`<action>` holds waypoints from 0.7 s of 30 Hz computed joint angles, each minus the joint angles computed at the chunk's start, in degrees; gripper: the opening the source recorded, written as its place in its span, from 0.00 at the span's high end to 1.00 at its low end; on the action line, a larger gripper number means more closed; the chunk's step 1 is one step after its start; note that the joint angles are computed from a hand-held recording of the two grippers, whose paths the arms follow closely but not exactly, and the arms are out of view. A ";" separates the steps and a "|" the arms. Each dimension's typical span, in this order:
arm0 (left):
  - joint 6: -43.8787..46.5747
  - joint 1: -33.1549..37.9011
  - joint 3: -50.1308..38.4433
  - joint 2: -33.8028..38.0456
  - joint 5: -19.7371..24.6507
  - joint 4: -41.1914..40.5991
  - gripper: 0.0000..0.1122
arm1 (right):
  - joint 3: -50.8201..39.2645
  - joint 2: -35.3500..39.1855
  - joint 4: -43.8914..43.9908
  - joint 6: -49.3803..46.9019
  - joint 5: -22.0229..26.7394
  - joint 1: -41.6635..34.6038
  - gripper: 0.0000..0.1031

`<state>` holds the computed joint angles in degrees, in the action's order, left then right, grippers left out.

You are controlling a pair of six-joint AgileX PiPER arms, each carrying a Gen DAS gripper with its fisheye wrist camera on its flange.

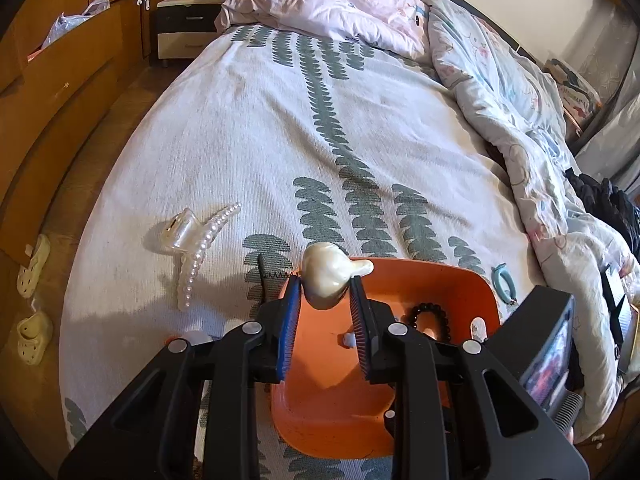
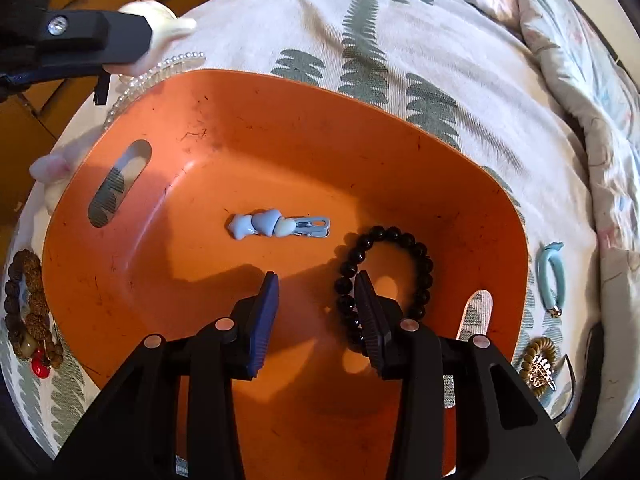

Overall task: Organize jewelry
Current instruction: 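Lift the garlic ornament with the left gripper while the right lifts the black bracelet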

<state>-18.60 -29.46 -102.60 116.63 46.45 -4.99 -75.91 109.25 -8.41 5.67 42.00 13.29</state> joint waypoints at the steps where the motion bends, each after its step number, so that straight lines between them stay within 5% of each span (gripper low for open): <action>1: -0.09 -0.10 0.01 -0.08 -0.05 0.14 0.77 | 0.25 0.10 -0.62 0.42 -0.49 0.26 0.61; 6: 0.01 -0.26 0.07 -0.19 -0.07 0.08 0.77 | 0.26 0.34 0.42 0.21 -1.00 0.46 0.68; 8: -0.05 -0.20 0.14 -0.22 -0.11 0.18 0.77 | 0.68 0.00 0.70 0.17 -1.48 0.55 0.90; 21: -1.09 0.01 2.39 -2.46 -1.38 1.80 0.77 | 2.57 -7.28 18.74 -12.62 -2.82 -6.38 0.90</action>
